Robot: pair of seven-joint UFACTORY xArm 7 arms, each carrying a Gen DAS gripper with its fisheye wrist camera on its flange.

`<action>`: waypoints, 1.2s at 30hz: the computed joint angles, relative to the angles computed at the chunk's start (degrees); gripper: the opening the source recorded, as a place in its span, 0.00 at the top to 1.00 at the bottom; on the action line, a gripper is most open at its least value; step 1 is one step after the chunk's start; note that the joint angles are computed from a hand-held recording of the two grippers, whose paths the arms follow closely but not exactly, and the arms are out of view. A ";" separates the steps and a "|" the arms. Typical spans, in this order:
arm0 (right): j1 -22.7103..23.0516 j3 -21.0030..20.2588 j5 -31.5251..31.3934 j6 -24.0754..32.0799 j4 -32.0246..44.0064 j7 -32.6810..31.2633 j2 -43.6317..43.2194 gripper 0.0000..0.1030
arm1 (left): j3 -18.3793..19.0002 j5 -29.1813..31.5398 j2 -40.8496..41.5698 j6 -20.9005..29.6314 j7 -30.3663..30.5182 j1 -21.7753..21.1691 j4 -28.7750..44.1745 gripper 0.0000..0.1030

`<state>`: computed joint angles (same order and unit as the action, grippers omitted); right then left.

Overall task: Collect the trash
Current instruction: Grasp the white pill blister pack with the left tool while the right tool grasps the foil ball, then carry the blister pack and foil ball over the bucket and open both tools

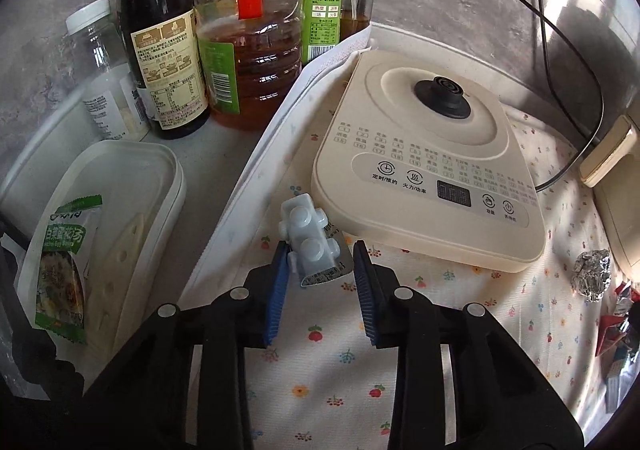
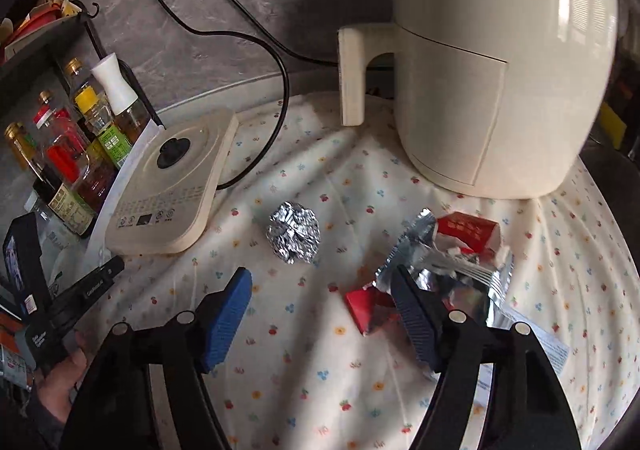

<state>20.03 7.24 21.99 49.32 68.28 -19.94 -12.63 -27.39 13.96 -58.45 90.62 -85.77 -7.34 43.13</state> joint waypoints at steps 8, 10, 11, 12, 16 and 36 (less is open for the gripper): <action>1.27 3.11 -6.04 -2.03 5.61 4.17 8.49 0.28 | -0.38 -0.12 -1.43 -1.34 0.00 -0.77 -0.23 0.69; 1.44 3.28 -6.97 -1.93 6.18 4.71 9.72 0.29 | -0.46 -0.32 -1.77 -1.37 -0.14 -0.61 -0.45 0.69; 1.50 3.30 -7.09 -1.37 6.53 4.73 10.25 0.42 | -0.54 -0.36 -1.80 -1.43 -0.21 -0.48 -0.53 0.69; 1.52 3.29 -7.20 0.19 7.33 4.62 10.94 0.63 | -0.55 -0.42 -1.97 -1.66 -0.40 -0.41 -0.77 0.69; 1.26 2.90 -6.01 -0.21 5.35 3.50 8.61 0.63 | -0.92 -0.36 -2.27 -1.66 -0.44 -0.33 -0.74 0.69; -0.35 -4.93 2.96 6.77 -9.16 -6.10 -14.33 0.63 | -10.80 -3.03 4.72 -2.72 -4.08 -0.72 10.16 0.69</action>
